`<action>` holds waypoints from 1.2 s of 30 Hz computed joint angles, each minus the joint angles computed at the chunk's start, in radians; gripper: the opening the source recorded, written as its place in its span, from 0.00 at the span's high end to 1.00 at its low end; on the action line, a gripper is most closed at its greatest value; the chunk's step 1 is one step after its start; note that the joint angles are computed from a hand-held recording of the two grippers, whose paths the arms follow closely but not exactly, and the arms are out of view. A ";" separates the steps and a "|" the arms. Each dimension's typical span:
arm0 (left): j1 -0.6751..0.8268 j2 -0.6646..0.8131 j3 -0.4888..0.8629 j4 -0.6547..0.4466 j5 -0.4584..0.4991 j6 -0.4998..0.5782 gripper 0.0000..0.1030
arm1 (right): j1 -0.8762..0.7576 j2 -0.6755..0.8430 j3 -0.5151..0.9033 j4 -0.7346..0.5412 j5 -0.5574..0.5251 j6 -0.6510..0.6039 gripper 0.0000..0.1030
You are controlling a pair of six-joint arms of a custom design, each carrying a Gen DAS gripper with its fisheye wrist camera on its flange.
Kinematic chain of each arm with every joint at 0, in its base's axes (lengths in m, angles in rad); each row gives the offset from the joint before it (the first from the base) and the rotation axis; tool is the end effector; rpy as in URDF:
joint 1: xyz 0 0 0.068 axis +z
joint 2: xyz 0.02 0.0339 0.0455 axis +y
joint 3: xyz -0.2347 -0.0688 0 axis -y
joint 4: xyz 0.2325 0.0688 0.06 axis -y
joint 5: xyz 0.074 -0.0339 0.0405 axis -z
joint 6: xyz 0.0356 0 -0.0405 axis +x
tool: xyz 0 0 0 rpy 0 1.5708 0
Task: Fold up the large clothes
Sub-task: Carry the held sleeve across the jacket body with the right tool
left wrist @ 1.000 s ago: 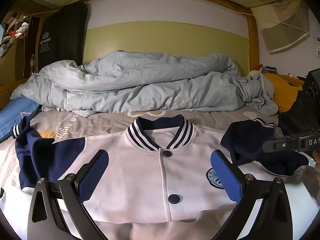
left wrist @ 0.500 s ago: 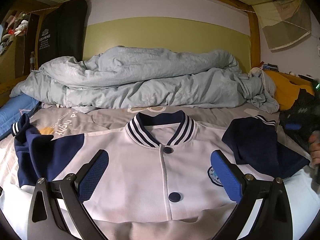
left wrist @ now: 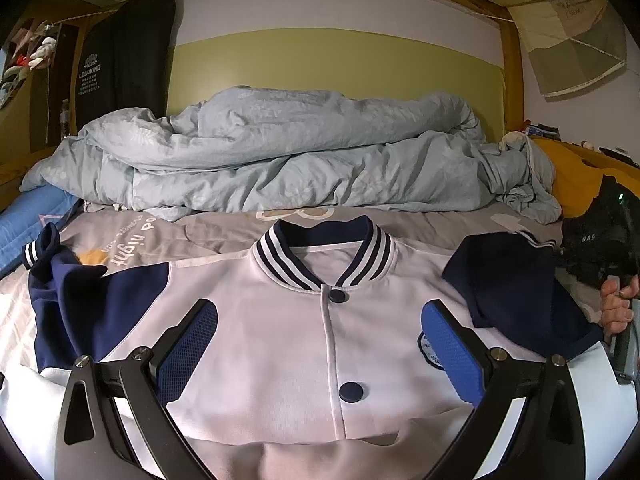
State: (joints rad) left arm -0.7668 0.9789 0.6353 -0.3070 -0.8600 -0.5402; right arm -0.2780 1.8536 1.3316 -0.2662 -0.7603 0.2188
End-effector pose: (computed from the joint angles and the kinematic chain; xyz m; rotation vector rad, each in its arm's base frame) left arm 0.1667 -0.1232 0.2276 -0.2176 1.9670 0.1213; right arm 0.3792 -0.0827 0.2042 0.1901 2.2303 0.8551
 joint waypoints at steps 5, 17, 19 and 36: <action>-0.019 0.001 0.045 -0.118 -0.067 -0.061 0.00 | 0.079 -0.197 -0.099 -0.068 -0.140 -0.105 0.97; 0.003 -0.050 0.072 -0.276 -0.113 -0.101 0.00 | 0.523 -0.326 -0.212 -0.280 0.284 -0.240 0.92; -0.011 -0.031 0.069 -0.248 -0.113 -0.071 0.00 | 0.491 -0.399 -0.241 -0.262 0.240 -0.236 0.85; 0.126 0.189 0.136 -0.025 0.475 0.174 0.27 | 0.384 -0.551 -0.317 -0.172 0.521 -0.125 0.73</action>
